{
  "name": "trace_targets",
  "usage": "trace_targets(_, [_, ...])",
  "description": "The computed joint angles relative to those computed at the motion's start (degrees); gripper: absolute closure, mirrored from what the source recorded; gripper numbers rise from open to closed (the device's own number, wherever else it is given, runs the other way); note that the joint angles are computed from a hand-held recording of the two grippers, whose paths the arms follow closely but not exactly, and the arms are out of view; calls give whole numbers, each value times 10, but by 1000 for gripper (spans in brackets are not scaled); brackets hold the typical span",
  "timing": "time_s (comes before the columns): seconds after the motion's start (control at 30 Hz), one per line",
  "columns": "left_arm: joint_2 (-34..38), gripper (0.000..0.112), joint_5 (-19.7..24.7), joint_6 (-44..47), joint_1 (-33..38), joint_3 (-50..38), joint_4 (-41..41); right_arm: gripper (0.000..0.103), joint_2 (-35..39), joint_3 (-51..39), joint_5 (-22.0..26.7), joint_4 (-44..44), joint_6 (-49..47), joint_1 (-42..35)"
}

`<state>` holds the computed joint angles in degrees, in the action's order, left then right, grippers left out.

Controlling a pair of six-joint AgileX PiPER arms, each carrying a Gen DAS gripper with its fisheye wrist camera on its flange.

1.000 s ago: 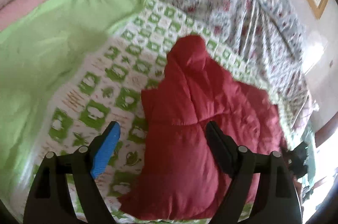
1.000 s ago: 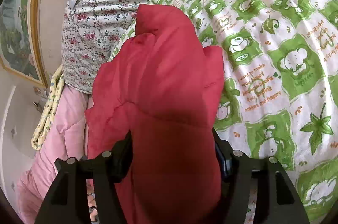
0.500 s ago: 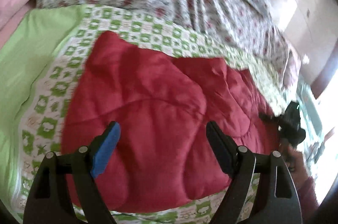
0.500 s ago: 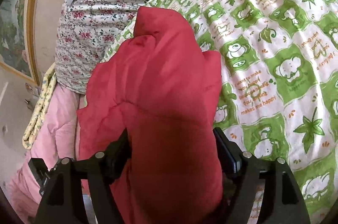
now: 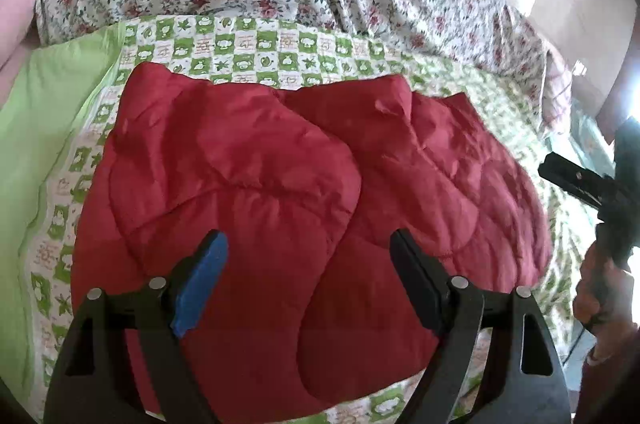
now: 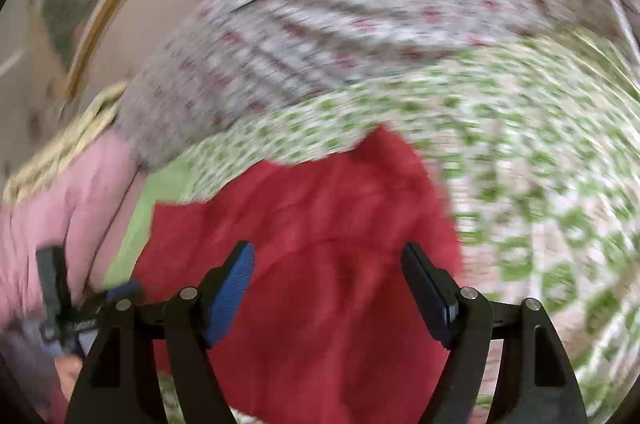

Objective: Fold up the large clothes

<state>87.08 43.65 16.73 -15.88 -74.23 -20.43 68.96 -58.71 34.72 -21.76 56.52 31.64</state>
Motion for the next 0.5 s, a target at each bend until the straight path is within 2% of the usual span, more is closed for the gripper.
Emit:
trace_targets(0.07, [16,28,-4,-35,-14,-10,43,26,47,-33,2,6,-30,24])
trace_targets(0.17, [42,28,-7,-73,-24,-21,88,26,143,-106,39,-17,-50,58])
trace_targets(0.27, [66,28,-11,-102,-32,-35,127,26,232,-187,100,-27,-77,63])
trace_targets(0.4, [109,28,4,-143,-30,-85,169,25,292,-252,134,-4,-109,17])
trace_targets(0.5, [164,27,35,-172,-18,-157,185,27,316,-280,144,41,-145,-32])
